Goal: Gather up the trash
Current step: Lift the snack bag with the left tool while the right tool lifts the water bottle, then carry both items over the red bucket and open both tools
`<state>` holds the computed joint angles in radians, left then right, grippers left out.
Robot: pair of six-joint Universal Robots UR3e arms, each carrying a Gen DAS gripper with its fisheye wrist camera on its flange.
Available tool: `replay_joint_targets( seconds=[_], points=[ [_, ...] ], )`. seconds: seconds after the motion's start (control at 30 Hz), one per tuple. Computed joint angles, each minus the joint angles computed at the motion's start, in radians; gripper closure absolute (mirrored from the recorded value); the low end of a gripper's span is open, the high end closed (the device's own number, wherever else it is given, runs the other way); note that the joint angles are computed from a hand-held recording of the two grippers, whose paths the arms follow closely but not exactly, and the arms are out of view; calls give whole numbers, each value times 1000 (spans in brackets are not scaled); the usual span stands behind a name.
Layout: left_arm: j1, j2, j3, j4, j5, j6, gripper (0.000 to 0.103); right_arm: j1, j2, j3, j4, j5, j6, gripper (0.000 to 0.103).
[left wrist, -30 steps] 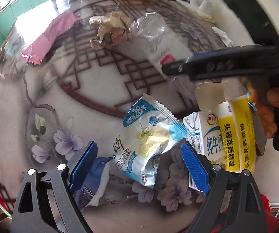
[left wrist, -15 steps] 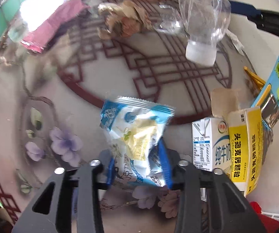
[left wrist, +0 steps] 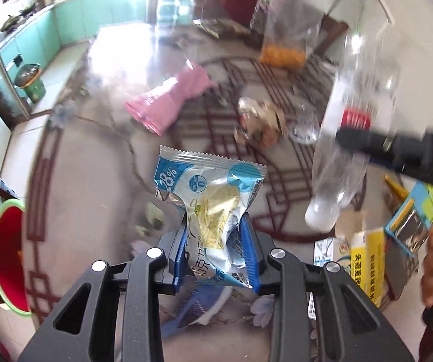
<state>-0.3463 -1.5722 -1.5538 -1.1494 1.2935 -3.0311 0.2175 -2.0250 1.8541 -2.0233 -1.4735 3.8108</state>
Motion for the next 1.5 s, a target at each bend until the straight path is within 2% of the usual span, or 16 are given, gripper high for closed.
replay_joint_targets(
  seconds=[0.33,0.6,1.0,1.5],
  points=[
    [148,113,-20,-39,-59,52,74,176,139,-112,-58,-113,141,42],
    [308,212,-95,-142,-124,190,74,328,293,-249,-50,-218,256,42],
    [530,321,-150,-301,-214,414,74,505,522,-498,10,-322,386,42],
    [693,364,-137,-469,-281,646,73,631,698,-739,116,-432,520,42]
  ],
)
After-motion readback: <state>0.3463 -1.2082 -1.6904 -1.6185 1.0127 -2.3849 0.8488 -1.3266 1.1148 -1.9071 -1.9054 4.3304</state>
